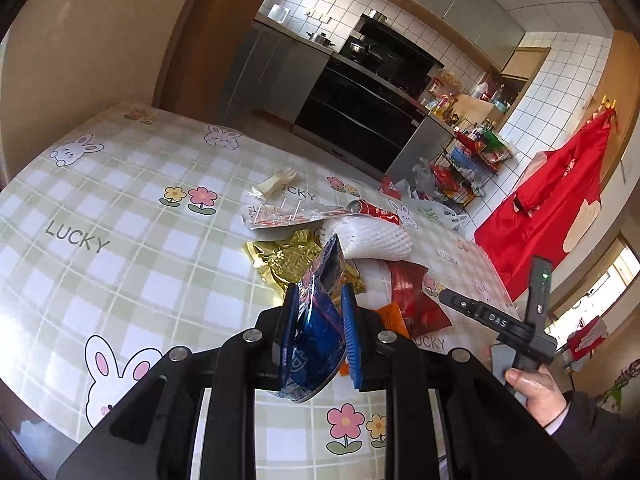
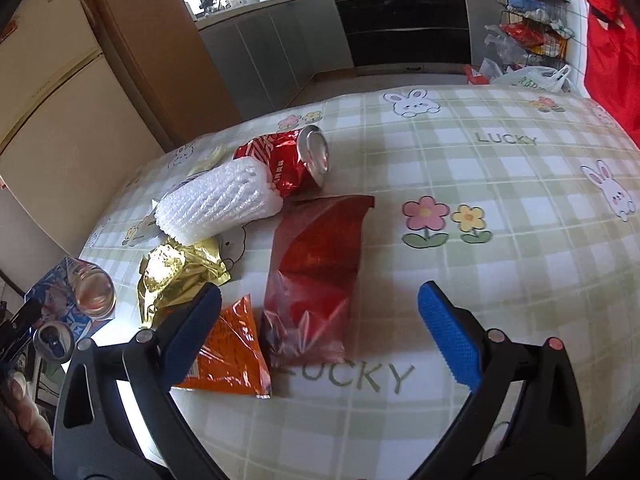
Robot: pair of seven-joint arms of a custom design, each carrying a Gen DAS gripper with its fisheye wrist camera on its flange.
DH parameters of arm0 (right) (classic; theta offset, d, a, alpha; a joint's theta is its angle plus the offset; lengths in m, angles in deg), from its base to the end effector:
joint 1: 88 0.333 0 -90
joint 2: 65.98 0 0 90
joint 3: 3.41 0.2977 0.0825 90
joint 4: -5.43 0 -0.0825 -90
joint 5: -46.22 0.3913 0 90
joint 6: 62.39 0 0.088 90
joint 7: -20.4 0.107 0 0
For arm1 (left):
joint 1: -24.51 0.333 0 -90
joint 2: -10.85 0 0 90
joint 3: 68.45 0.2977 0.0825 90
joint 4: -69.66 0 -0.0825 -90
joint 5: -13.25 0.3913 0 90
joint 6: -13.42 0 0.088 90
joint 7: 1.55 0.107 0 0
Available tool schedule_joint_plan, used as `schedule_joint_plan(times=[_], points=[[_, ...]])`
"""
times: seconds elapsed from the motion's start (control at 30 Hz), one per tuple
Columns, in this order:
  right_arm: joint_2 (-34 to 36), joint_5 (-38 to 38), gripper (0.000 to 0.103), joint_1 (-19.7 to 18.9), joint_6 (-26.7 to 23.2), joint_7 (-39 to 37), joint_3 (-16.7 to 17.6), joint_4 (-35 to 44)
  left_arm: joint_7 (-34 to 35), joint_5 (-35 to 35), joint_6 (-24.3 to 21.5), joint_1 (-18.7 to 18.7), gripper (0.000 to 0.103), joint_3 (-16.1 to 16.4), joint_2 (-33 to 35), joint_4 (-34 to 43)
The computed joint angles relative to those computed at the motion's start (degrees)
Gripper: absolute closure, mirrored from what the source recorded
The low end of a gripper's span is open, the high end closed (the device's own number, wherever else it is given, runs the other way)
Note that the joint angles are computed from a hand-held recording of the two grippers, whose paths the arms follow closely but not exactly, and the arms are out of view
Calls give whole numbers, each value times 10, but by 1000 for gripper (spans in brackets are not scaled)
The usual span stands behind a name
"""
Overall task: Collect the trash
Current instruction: 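Grasp the red snack bag with the right gripper while the left gripper holds the blue wrapper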
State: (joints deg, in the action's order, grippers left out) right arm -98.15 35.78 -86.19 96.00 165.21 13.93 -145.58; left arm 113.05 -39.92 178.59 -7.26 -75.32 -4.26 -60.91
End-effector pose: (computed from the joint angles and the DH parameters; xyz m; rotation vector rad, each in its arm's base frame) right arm 0.4059 0.1528 0.4734 -1.3112 2.1231 -0.4900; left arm 0.4323 -0.2914 0.5257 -1.6127 2.2165 -1.4509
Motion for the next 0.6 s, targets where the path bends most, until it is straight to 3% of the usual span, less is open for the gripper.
schedule_joint_plan(times=[0.1, 0.23, 0.3, 0.43, 0.5, 0.6], points=[[59, -27, 6, -23, -27, 10, 14, 49, -2, 10, 9, 2, 82, 0, -12, -11], [101, -23, 7, -6, -42, 53, -15, 73, 1, 15, 5, -3, 82, 13, -24, -24], [114, -19, 16, 4, -38, 62, -30, 76, -5, 16, 1, -4, 82, 17, -28, -30], [136, -52, 25, 21, -90, 52, -38, 109, 2, -2, 0, -13, 82, 26, -33, -37], [143, -61, 38, 39, -124, 27, -46, 126, 10, -17, -3, -18, 82, 31, -36, -39], [130, -77, 44, 53, -133, 26, -50, 121, 18, -28, -9, -20, 82, 31, -42, -42]])
